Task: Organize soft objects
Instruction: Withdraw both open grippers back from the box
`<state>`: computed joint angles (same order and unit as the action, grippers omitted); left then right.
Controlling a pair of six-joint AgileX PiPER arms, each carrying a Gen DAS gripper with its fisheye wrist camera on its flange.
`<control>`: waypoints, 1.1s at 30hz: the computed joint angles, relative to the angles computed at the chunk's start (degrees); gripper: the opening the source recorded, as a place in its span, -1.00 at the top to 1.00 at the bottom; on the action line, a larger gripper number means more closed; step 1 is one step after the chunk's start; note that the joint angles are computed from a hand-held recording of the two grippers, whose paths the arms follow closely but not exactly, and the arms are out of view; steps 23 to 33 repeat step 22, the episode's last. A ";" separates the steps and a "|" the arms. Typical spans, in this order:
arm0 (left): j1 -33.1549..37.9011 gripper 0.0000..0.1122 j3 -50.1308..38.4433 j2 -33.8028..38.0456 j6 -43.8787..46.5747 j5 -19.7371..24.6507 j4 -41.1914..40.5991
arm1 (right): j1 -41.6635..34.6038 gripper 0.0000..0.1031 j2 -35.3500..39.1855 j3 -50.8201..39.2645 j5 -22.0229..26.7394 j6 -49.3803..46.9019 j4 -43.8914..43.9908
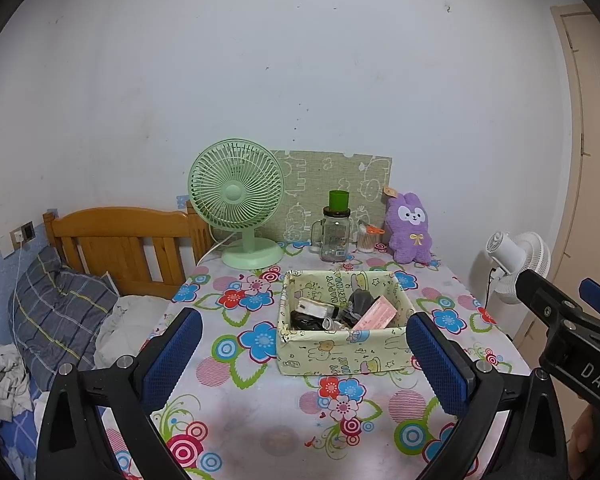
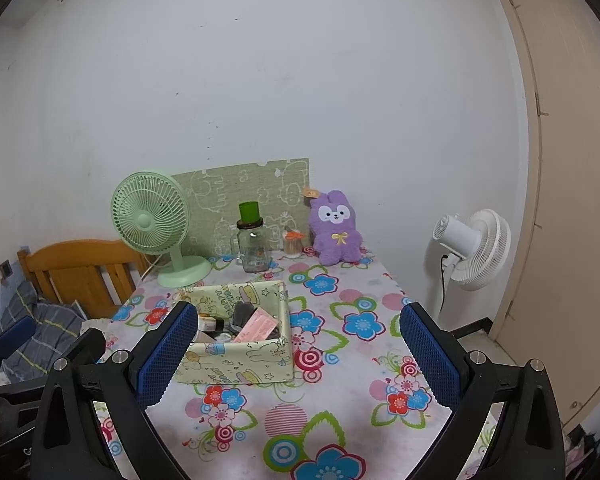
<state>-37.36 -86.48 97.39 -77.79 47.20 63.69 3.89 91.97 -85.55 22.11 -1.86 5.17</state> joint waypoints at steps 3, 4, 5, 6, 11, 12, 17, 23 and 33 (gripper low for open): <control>0.02 -0.83 -0.16 0.15 0.09 0.06 -0.07 | -0.04 -0.98 -0.21 0.30 -0.19 -0.05 0.14; 0.01 -0.83 -0.13 0.12 0.10 0.10 -0.10 | -0.06 -0.98 -0.20 0.32 -0.18 0.00 0.09; 0.01 -0.83 -0.13 0.12 0.10 0.10 -0.10 | -0.03 -0.98 -0.18 0.24 -0.12 0.19 -0.14; -0.01 -0.83 -0.14 0.11 0.11 0.10 -0.09 | -0.06 -0.98 -0.26 0.38 -0.17 0.44 -0.28; -0.01 -0.83 -0.10 0.05 0.08 0.13 -0.09 | -0.16 -0.98 -0.68 0.90 -0.05 1.88 -1.29; -0.03 -0.83 -0.04 0.04 -0.08 0.10 0.06 | -0.18 -0.98 -0.76 0.99 -0.02 2.10 -1.46; -0.11 -0.83 0.02 -0.06 -0.08 0.01 0.11 | -0.11 -0.98 -1.03 1.24 -0.06 2.51 -1.87; -0.65 -0.83 0.69 -0.92 -0.25 0.37 0.55 | -0.14 -0.98 -1.33 1.70 -0.44 2.70 -2.08; -0.65 -0.83 0.69 -0.92 -0.25 0.37 0.55 | -0.14 -0.98 -1.33 1.70 -0.44 2.70 -2.08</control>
